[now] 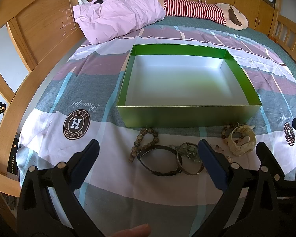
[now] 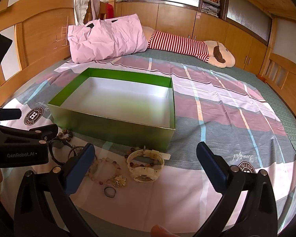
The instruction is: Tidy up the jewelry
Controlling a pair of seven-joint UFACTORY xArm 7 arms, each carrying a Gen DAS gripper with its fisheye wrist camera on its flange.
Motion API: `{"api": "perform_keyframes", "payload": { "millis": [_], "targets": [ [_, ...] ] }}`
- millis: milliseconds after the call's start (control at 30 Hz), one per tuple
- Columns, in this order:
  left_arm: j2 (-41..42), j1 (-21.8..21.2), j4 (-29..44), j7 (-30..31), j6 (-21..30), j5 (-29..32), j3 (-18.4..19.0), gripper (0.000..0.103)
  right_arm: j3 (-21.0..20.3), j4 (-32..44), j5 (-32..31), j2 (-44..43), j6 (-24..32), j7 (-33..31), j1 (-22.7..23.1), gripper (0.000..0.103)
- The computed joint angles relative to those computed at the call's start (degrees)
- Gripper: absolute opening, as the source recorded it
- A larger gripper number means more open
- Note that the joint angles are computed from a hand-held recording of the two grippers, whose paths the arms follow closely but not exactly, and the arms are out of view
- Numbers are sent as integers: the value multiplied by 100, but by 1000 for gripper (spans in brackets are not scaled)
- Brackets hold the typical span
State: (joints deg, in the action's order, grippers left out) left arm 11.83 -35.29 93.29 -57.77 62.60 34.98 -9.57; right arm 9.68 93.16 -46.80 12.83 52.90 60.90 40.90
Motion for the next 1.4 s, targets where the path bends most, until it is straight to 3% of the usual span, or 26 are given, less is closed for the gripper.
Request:
{"api": "perform_keyframes", "payload": {
  "millis": [633,767,867,1000,1067,1133,1233,1400],
  "targets": [
    [-11,51,0,176,11,-92,3,101,-5,-7,91,13,7,-49,-40,102],
    [-249,188,-195,132,24,-26,76,101,-76,816,515,451,1165,-785,-29,102],
    [-482,464,-470,137,-299,-435,61,101,-135,1060,1059,521,1319,-1283,-197,102],
    [-569,789,-687,544,-661,-1343,-24,99,-125,937,1760,414,1003,-1672,-432,86],
    [-449,850,-625,835,-687,-1741,-81,93,-107,662,2059,309,848,-1635,-523,68],
    [-302,844,-528,1043,-676,-2000,-119,87,6,368,2746,240,614,-1869,-743,50],
    [-111,743,-371,1082,-435,-2065,-109,83,49,262,3233,306,505,-1979,-842,49],
    [5,753,-396,947,-128,-2369,-18,81,-26,13,3260,262,-39,-1726,-869,51]
  ]
}}
